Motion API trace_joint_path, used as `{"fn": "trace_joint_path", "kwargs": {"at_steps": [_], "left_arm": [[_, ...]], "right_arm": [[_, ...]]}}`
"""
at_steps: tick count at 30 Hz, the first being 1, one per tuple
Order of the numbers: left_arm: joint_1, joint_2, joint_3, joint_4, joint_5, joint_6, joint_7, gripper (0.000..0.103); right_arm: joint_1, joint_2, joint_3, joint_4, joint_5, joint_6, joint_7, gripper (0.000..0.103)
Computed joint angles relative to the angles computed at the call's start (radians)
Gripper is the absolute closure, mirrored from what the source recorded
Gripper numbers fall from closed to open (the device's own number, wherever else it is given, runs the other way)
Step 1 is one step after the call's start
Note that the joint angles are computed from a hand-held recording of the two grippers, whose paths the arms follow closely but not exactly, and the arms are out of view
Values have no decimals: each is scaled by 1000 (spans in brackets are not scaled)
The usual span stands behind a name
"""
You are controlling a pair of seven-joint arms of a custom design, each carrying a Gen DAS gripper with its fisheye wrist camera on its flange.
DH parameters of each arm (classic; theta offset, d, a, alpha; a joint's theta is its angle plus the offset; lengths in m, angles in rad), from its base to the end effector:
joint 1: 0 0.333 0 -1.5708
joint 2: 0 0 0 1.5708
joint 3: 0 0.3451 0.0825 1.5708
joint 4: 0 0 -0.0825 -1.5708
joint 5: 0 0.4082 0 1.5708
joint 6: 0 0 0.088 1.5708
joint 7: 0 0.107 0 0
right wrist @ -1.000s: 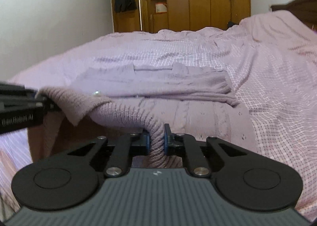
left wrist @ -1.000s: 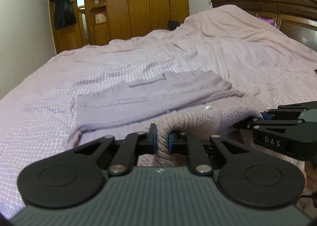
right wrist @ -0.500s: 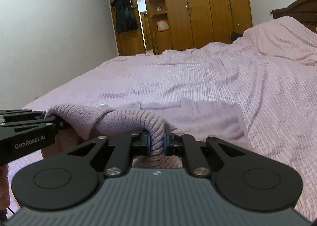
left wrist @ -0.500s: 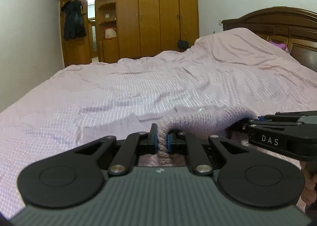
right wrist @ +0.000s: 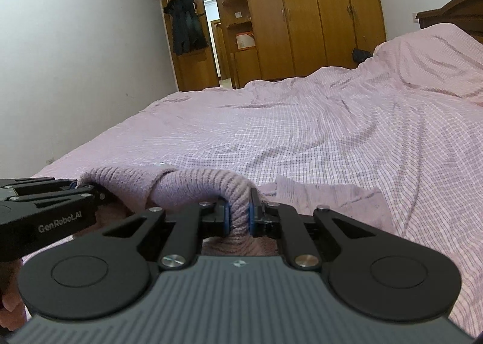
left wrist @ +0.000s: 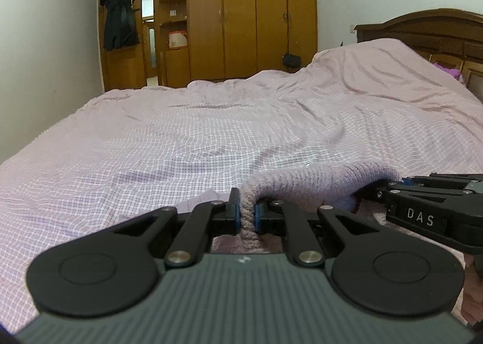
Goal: Fold small clothes
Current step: 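Lift the hem with both grippers and fold it toward the collar, then open both grippers to release the folded hem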
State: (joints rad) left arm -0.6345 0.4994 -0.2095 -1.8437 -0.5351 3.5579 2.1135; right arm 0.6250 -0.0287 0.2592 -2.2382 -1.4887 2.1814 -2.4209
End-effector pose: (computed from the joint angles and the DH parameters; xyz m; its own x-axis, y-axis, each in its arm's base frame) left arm 0.5335 -0.4675 0.4034 -0.6020 -0.7981 -0.0245 -0.3054 0.2584 -0.9165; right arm 0.3800 0.4060 0.4209 -0.2841 -0.9406 -0.1858 -0.3308 0.2780 -0.9018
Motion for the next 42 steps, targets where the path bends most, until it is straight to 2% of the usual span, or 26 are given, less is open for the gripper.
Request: {"fn": "trace_joint_path", "kwargs": {"at_steps": [2, 7, 10, 13, 18, 22, 24, 26, 27, 28, 30, 32, 34, 38, 40, 42], "left_arm": [[-55, 40, 59, 62, -54, -27, 34, 92], [-137, 147, 172, 202, -126, -115, 57, 92], [-188, 202, 255, 263, -136, -180, 15, 92], [-205, 248, 301, 314, -117, -246, -41, 91], [-289, 308, 428, 352, -75, -297, -140, 89], [-284, 313, 429, 346, -27, -289, -185, 87], [-284, 310, 431, 343, -7, -295, -212, 85], [-326, 313, 491, 339, 2, -313, -260, 66], [-360, 314, 539, 331, 2, -323, -292, 62], [-372, 308, 554, 318, 8, -323, -311, 58], [-346, 276, 519, 286, 32, -311, -320, 55], [-320, 242, 486, 247, 55, -296, -332, 50], [-316, 215, 480, 211, 77, -279, -350, 47], [-300, 152, 452, 127, 117, -238, -361, 46], [-279, 118, 421, 84, 122, -217, -348, 46], [-239, 84, 366, 40, 119, -192, -328, 46]], "right_arm": [[-14, 19, -15, 14, -8, 28, -13, 91], [-46, 82, -55, 48, -27, 93, -15, 91], [-59, 135, -79, 78, -19, 133, -26, 91], [-65, 185, -101, 101, -13, 166, -38, 91], [-66, 252, -135, 129, -1, 212, -46, 91], [-55, 277, -153, 128, -37, 230, -21, 90], [-45, 280, -154, 125, -50, 214, -7, 90], [-40, 281, -154, 124, -53, 208, -2, 89], [-39, 277, -153, 121, -52, 210, 1, 87], [-40, 271, -153, 116, -57, 217, 8, 82], [-42, 249, -150, 100, -71, 235, 38, 73], [-45, 224, -145, 80, -91, 250, 81, 53], [-43, 203, -134, 63, -99, 237, 104, 48], [-28, 164, -106, 34, -78, 178, 90, 46], [-18, 140, -90, 14, -68, 144, 89, 46], [-7, 118, -73, -4, -53, 107, 83, 45]]}}
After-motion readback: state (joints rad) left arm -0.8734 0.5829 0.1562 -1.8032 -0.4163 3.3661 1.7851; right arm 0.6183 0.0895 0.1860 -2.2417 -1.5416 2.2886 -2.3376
